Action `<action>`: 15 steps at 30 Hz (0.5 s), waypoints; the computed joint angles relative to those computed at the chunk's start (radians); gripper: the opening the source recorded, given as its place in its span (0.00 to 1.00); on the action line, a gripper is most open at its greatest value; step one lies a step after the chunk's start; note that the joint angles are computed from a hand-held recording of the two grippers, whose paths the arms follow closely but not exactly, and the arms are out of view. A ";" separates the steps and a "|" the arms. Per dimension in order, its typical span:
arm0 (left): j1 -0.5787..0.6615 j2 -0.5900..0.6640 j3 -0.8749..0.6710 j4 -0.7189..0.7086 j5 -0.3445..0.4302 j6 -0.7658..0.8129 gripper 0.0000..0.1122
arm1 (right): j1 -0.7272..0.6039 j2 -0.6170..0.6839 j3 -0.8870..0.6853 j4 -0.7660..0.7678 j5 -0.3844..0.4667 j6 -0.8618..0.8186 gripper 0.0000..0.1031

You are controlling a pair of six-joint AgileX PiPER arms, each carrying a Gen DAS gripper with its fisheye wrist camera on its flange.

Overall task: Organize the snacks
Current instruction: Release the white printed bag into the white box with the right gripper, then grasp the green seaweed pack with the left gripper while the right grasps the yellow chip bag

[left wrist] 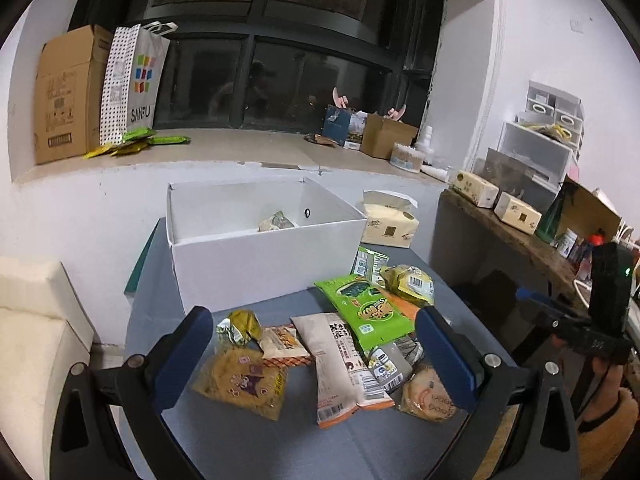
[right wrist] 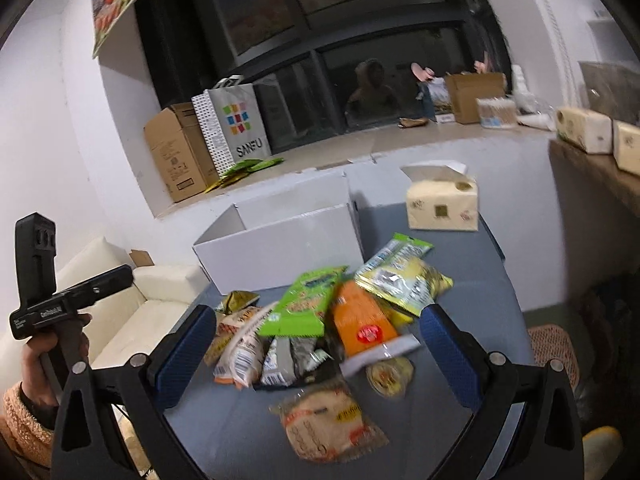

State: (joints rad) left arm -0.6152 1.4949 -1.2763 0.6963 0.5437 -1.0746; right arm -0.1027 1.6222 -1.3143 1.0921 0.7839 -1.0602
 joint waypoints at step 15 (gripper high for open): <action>-0.030 -0.024 0.045 0.027 -0.037 -0.027 0.92 | -0.022 0.113 -0.118 -0.142 -0.019 0.121 1.00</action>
